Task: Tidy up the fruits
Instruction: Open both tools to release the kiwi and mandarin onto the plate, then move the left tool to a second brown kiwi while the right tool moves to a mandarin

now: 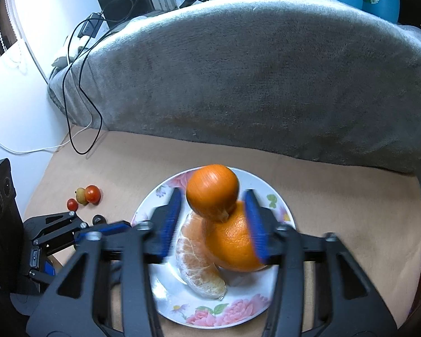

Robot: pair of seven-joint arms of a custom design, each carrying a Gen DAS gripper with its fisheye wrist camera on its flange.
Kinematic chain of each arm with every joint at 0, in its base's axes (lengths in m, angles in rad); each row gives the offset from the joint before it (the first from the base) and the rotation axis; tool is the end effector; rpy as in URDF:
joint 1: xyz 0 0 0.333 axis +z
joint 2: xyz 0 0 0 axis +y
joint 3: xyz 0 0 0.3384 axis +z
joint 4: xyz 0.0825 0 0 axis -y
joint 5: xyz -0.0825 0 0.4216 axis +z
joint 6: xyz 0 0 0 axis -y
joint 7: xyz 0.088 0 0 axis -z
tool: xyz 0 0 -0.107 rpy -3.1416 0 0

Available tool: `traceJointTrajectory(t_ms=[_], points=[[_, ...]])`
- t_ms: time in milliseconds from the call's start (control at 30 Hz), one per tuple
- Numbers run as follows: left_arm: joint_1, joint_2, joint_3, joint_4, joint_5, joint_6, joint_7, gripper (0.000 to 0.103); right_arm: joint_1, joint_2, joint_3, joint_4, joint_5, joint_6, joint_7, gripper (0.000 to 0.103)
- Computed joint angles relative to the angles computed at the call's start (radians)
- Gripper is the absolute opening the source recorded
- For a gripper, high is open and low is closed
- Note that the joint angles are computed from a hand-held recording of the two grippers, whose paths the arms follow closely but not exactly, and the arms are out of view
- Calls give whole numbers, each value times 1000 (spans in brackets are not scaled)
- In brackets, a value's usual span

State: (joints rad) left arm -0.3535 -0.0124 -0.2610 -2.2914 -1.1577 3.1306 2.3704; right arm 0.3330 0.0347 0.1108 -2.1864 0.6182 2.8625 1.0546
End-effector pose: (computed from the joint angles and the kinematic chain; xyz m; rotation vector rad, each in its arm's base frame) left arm 0.5007 -0.2563 0.4171 -1.6175 2.1094 -1.1642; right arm 0.5630 0.2318 0.4376 -2.0550 1.3377 -0.2652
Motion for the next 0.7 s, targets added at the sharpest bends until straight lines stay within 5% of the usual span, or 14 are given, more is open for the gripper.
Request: traceJointTrajectory(t_ms=[200, 300, 433, 700], points=[[-8, -5, 0, -6, 14, 21, -16, 47, 5, -18, 0, -9, 20, 22, -11, 70], [-15, -10, 3, -8, 3, 33, -5, 56, 8, -25, -2, -14, 11, 27, -1, 70], [-30, -23, 12, -20, -6, 44, 3, 60, 12, -37, -2, -25, 10, 40, 5, 83], [-79, -66, 64, -64, -24, 69, 10, 61, 31, -70, -2, -47, 10, 56, 5, 91]])
